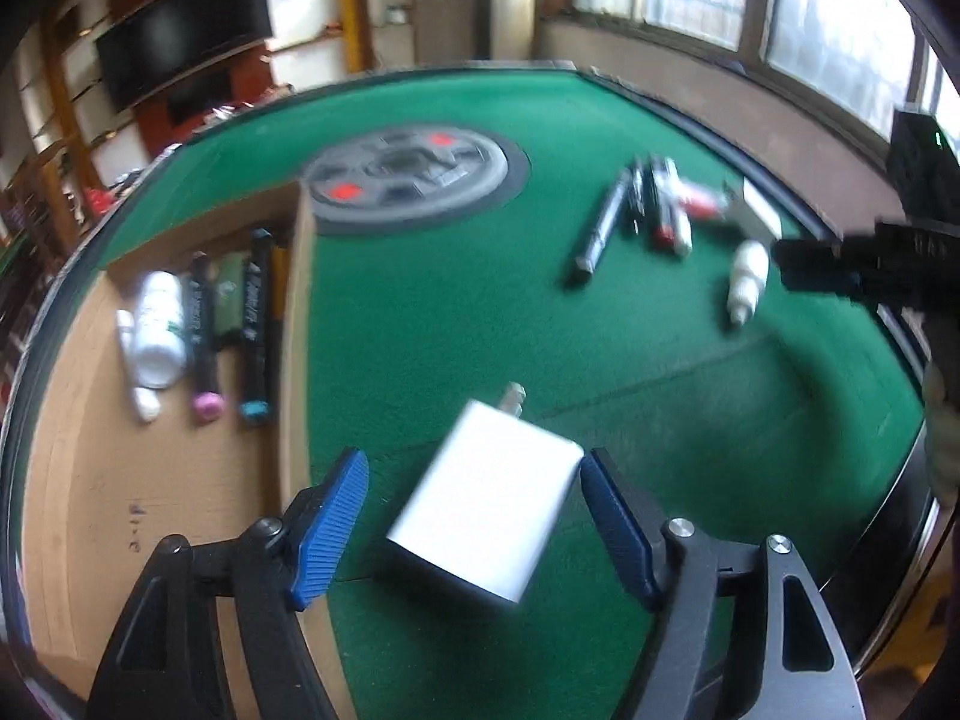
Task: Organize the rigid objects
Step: 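Grasp the white charger plug with left tool while right tool releases it, then grasp small white dropper bottle with right tool while left tool carries charger plug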
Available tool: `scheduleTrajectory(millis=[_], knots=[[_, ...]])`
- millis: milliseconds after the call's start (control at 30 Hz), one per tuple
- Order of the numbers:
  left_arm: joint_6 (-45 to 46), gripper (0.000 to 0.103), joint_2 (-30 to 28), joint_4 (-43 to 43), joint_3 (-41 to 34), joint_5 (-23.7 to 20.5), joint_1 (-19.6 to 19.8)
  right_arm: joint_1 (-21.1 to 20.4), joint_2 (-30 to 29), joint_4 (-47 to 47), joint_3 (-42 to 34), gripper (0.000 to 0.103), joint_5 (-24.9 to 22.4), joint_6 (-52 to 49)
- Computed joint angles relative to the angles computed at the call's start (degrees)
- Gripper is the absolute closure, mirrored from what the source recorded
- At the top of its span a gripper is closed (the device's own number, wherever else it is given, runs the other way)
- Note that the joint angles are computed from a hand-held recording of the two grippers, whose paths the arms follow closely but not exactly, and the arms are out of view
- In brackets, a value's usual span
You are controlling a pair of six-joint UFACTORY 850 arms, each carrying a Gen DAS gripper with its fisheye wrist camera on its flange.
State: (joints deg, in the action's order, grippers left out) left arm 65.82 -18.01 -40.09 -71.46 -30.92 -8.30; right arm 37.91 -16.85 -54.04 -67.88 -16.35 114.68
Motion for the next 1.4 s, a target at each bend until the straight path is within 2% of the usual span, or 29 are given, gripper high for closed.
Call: scheduleTrajectory(millis=[67,200,267,367,400,500,533,567,600,633,733,900,933,967,1000,1133,1233,1300,1400], knots=[[2.8,0.027,-0.1,-0.5,0.6,-0.6,-0.2,-0.3,-0.3,-0.4,0.2,0.045,0.9,0.9],[4.1,0.053,-0.3,-4.5,-0.2,-5.3,0.9,-0.1,-0.4,0.8,0.2,0.043,0.0,-0.3],[2.3,0.053,-1.0,-5.8,-1.5,-8.0,1.7,0.0,-0.6,1.5,-0.2,0.043,-0.9,-1.2],[0.8,0.051,-0.4,-4.6,-0.6,-5.0,0.5,-0.1,-0.5,1.3,-0.1,0.042,-1.3,-0.4],[0.5,0.045,0.1,-3.3,0.1,-3.1,-0.3,-0.1,-0.3,1.4,0.1,0.042,-1.4,-0.2],[1.2,0.036,1.5,-1.6,3.1,3.7,-2.7,-0.1,-0.6,2.4,-0.1,0.042,-1.5,-0.6],[3.0,0.038,1.6,-3.4,3.6,4.5,-2.7,-0.1,-0.8,3.3,-0.4,0.042,-1.6,-1.5],[3.4,0.051,1.7,-4.1,3.7,4.7,-2.6,-0.1,-1.2,4.8,-1.0,0.042,-1.8,-3.0],[4.4,0.054,1.6,-6.3,3.5,3.9,-1.9,0.1,-1.9,7.0,-2.0,0.042,-2.5,-5.1],[6.1,0.054,1.3,-9.0,2.9,1.4,-0.9,0.2,-2.2,7.8,-2.4,0.042,-2.9,-5.8],[6.4,0.054,1.4,-11.7,2.6,-2.5,0.8,0.4,-4.6,12.2,-5.7,0.042,-5.8,-10.0],[9.5,0.054,1.9,-18.5,2.6,-11.5,4.2,1.2,-9.0,12.8,-12.2,0.042,-14.8,-12.3],[10.6,0.054,2.2,-20.1,2.7,-12.8,4.7,1.5,-10.2,12.9,-13.9,0.049,-17.4,-13.2],[11.8,0.054,2.5,-21.9,2.8,-14.2,5.5,1.9,-11.3,12.9,-15.7,0.071,-20.7,-13.9],[12.4,0.054,2.7,-22.9,2.9,-15.1,5.9,2.1,-12.0,13.0,-16.4,0.077,-22.3,-14.4],[12.7,0.054,3.0,-26.3,1.8,-19.3,8.5,2.3,-10.7,11.1,-14.3,0.077,-20.5,-12.2],[10.2,0.054,2.0,-26.5,-0.3,-20.1,10.3,2.5,-8.3,8.3,-11.4,0.077,-17.2,-8.6],[7.5,0.054,1.0,-26.0,-2.1,-19.0,11.8,3.2,-7.1,5.7,-10.7,0.077,-16.7,-6.9],[2.7,0.054,-1.0,-22.2,-5.2,-14.6,13.4,3.8,-7.0,4.6,-12.3,0.077,-16.2,-7.8]])
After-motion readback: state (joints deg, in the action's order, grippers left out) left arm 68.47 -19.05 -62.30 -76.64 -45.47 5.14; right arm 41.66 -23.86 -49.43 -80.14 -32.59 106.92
